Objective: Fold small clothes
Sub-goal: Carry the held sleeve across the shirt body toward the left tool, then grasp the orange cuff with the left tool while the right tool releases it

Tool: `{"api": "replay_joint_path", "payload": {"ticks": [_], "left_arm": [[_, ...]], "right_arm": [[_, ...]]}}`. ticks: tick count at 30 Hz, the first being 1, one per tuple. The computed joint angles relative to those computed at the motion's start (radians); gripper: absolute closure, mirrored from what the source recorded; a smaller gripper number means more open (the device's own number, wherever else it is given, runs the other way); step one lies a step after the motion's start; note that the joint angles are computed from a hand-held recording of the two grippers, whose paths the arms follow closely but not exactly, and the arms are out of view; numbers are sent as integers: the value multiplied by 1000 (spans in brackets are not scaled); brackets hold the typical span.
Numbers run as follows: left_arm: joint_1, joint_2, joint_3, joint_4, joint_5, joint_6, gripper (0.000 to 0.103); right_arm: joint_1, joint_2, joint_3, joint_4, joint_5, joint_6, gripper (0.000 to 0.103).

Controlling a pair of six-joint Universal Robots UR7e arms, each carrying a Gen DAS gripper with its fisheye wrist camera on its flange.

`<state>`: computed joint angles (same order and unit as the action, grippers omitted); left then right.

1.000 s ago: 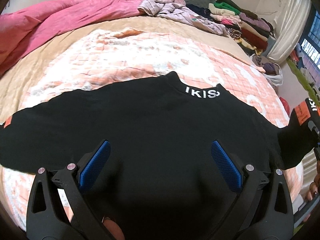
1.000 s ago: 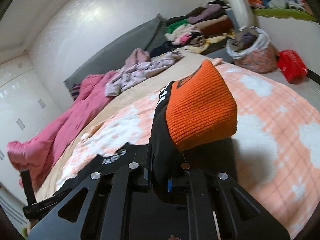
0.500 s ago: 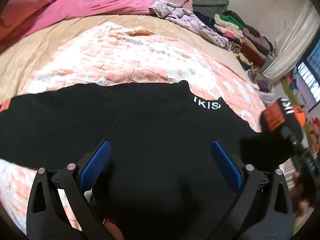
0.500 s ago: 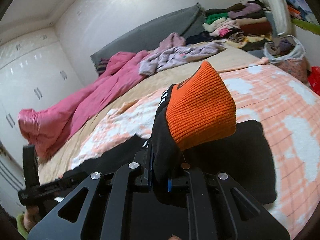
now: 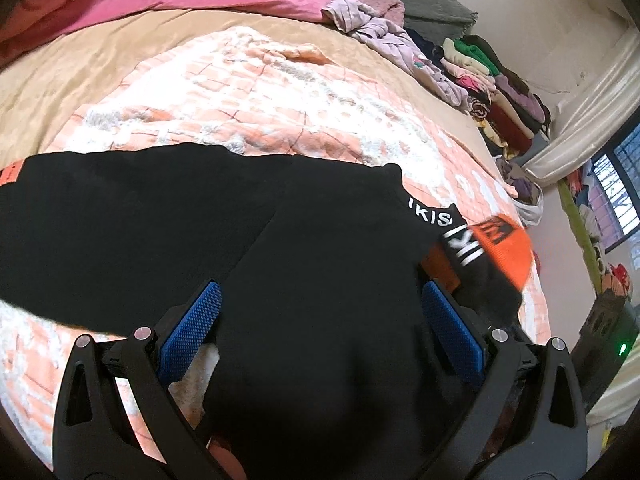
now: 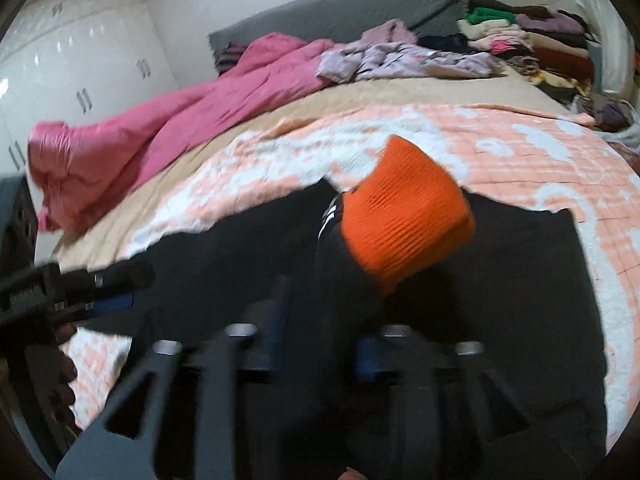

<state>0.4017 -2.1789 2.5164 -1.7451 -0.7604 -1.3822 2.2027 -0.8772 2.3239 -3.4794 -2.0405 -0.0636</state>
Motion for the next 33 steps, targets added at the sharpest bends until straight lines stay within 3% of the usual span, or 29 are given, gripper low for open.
{"api": "replay_joint_path", "payload": {"ticks": [6, 8, 12, 15, 18, 20, 22, 23, 30, 32, 33], "left_arm": [[19, -32, 6, -13, -4, 5, 9], [25, -38, 12, -27, -10, 11, 9], [47, -42, 30, -95, -36, 44, 9], [65, -30, 45, -161, -63, 83, 9], [89, 9, 47, -201, -86, 108, 10], [102, 37, 50, -231, -98, 126, 15], [117, 81, 52, -269, -115, 144, 32], [122, 94, 54, -286, -120, 154, 35], [166, 243, 38, -366, -116, 190, 39], [156, 276, 25, -325, -80, 159, 59], [150, 283, 24, -317, -67, 157, 74]], "right_arm": [[20, 1, 18, 30, 45, -30, 34], [26, -8, 31, 26, 60, -45, 22], [55, -21, 45, 29, 33, -102, 21], [35, -64, 69, 37, 61, -61, 21], [21, -100, 94, 20, 35, -25, 20], [6, -131, 115, 6, 13, -1, 20], [-7, -162, 132, 0, -9, 23, 20], [-14, -172, 139, -5, -14, 27, 20], [-63, -270, 201, -42, -68, 66, 20], [-74, -290, 213, -47, -76, 71, 20], [-79, -299, 218, -48, -80, 73, 20]]}}
